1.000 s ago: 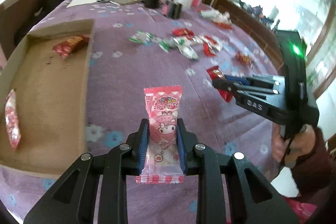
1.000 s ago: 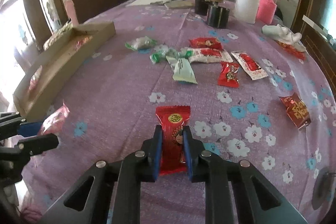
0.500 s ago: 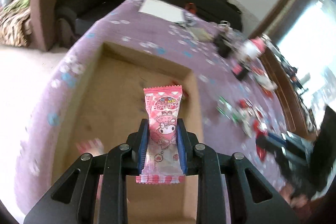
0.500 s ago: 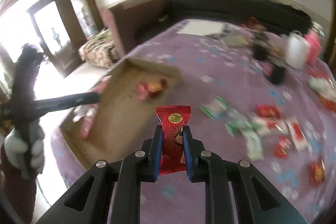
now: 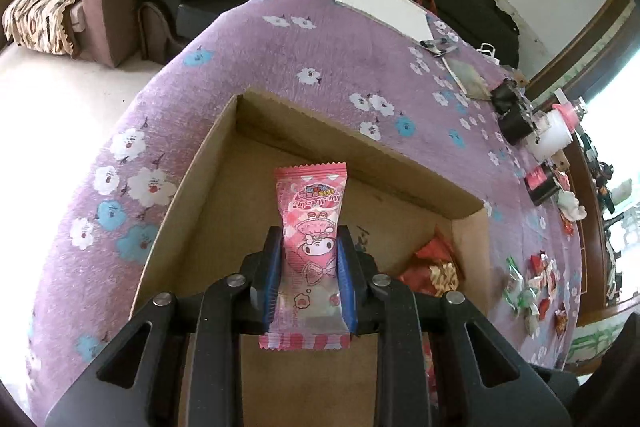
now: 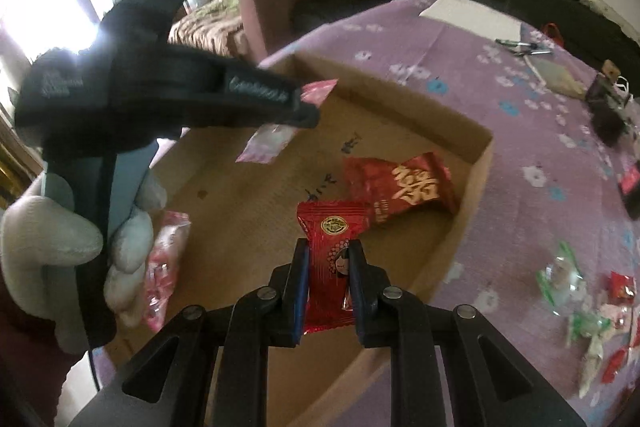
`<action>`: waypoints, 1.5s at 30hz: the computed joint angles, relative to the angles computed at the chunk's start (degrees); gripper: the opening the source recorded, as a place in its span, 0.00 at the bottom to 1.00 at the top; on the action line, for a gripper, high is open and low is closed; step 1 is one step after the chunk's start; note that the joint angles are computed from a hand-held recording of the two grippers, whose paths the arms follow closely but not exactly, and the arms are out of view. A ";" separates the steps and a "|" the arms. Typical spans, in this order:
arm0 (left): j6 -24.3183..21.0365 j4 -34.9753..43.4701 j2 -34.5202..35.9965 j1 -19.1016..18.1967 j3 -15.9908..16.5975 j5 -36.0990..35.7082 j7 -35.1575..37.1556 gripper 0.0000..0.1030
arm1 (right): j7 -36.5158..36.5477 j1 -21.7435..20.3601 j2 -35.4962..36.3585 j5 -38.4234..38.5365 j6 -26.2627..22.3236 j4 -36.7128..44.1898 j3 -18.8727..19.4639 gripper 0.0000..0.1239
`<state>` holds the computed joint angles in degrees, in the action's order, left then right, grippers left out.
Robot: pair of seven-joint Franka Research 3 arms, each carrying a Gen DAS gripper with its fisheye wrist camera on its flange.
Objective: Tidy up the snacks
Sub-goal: 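Carry both candies over the tray and open both grippers to release, then return both tools to the table and grasp the white-red packet with the right gripper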
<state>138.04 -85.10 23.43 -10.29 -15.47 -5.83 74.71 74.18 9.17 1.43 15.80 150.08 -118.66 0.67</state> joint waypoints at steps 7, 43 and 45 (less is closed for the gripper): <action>0.01 0.06 0.03 0.05 0.27 0.04 -2.04 0.27 | 0.92 0.32 1.37 -1.58 2.91 -0.34 0.06 0.18; 9.77 -26.20 -21.82 -14.35 -4.15 -15.01 9.12 0.67 | -2.98 -21.61 -21.91 11.87 15.55 -24.96 -12.48 0.45; 10.11 -26.76 -22.12 -14.55 -4.08 -14.67 8.38 0.67 | -1.55 -22.73 -20.85 11.46 16.59 -24.52 -13.02 0.45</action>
